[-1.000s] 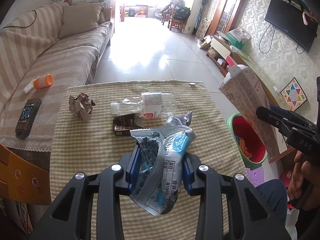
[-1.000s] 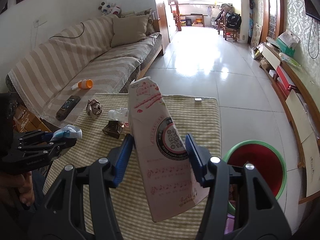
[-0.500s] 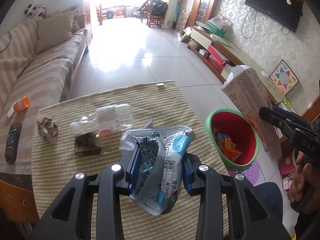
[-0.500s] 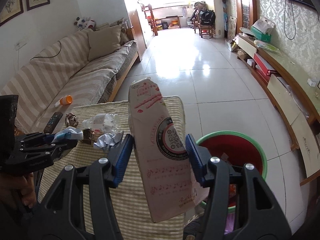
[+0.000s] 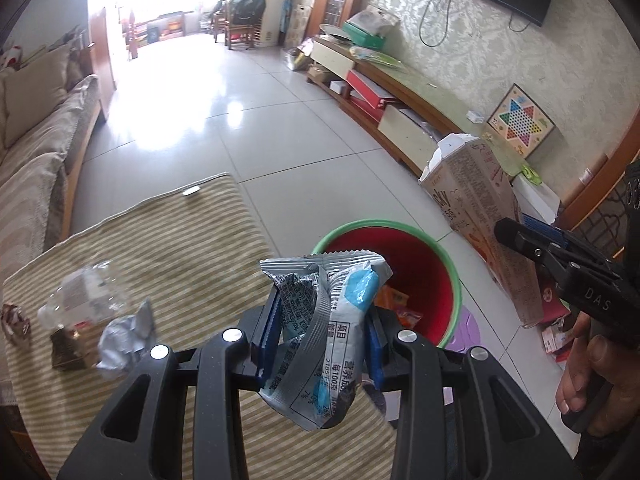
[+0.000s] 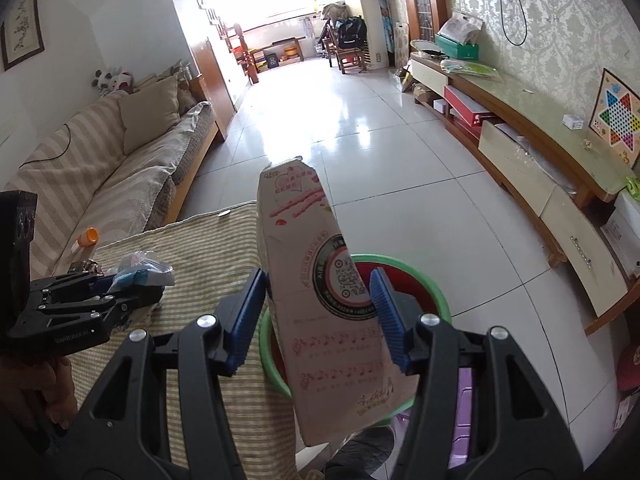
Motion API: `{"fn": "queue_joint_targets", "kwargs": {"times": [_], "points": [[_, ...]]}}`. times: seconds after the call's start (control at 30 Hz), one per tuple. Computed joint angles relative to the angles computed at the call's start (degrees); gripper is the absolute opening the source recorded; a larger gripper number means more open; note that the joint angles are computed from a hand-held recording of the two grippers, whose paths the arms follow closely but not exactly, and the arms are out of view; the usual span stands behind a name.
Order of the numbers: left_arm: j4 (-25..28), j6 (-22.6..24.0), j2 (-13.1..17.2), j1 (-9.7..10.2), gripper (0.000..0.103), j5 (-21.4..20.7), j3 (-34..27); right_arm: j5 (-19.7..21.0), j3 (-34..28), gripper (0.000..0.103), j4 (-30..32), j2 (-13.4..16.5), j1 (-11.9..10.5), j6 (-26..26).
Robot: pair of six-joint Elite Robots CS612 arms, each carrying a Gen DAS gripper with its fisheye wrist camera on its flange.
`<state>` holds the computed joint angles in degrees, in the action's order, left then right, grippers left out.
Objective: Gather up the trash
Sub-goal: 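Open both tools over the red bin to drop wrapper and carton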
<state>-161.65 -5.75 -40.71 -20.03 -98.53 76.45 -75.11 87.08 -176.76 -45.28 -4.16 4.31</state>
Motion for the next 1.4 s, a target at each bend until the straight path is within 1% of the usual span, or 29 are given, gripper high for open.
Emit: {"fn": "queue_joint_targets", "kwargs": {"times": [0.17,0.23,0.43,0.63,0.7,0.87,0.93,0.97,1.0,1.03,1.07,1.1,1.17,1.2,1.23,1.33,1.37,1.4], "points": [[1.9,0.9,1.8,-1.17,0.033,-0.4,-3.7,0.5,-0.3,0.053,-0.2,0.9,-1.4,2.6],[2.8,1.0,2.6,-1.40,0.033,-1.4,-5.3,0.6,-0.5,0.053,-0.2,1.3,-1.7,3.3],[4.9,-1.0,5.1,-1.41,0.033,-5.2,-9.6,1.2,-0.9,0.053,0.0,2.2,-2.1,4.5],[6.2,-1.3,6.4,-1.39,0.035,-6.8,-11.4,1.5,-1.1,0.053,0.7,2.6,-2.4,5.1],[6.3,-1.3,6.7,-1.49,0.037,-6.5,-11.7,1.5,-1.1,0.053,0.8,2.8,-2.5,5.2],[6.5,-1.8,7.1,-1.24,0.038,-7.8,-12.6,1.5,-1.5,0.053,1.4,2.9,-2.3,5.0],[6.1,-1.6,7.2,-1.18,0.055,-9.2,-12.8,1.6,-1.8,0.054,1.9,3.0,-2.3,4.6],[5.3,-1.7,7.2,-1.18,0.071,-9.1,-12.7,1.3,-2.1,0.055,2.4,3.1,-2.2,4.4],[4.0,-2.1,7.1,-1.21,0.081,-8.8,-12.4,1.0,-2.1,0.059,2.5,3.1,-2.1,4.3],[3.1,-2.6,7.0,-1.19,0.084,-8.6,-12.2,0.8,-2.2,0.064,2.7,3.1,-2.0,4.3],[2.6,-3.1,7.0,-1.07,0.085,-9.2,-12.2,0.5,-2.2,0.074,2.6,3.1,-2.0,4.4],[2.2,-3.6,7.0,-0.90,0.087,-10.1,-12.2,0.1,-2.1,0.078,2.2,3.0,-1.9,4.4],[1.8,-3.9,6.9,-0.76,0.090,-10.4,-12.1,-0.1,-2.0,0.079,2.1,3.0,-1.8,4.1],[1.3,-4.1,6.8,-0.67,0.090,-10.3,-12.0,-0.1,-2.1,0.085,2.1,2.9,-1.7,3.9],[0.7,-4.6,6.8,-0.57,0.090,-10.4,-11.8,-0.3,-2.1,0.087,2.0,2.9,-1.6,3.8],[-0.5,-5.6,6.4,-0.21,0.091,-10.3,-11.2,-0.8,-2.0,0.093,1.5,2.7,-1.4,3.6],[-0.8,-5.8,6.2,-0.12,0.092,-10.0,-10.9,-1.3,-2.0,0.097,1.5,2.7,-1.3,3.5],[-1.2,-6.0,6.0,-0.05,0.093,-9.6,-10.5,-1.9,-1.9,0.098,1.3,2.6,-1.1,3.5]]}}
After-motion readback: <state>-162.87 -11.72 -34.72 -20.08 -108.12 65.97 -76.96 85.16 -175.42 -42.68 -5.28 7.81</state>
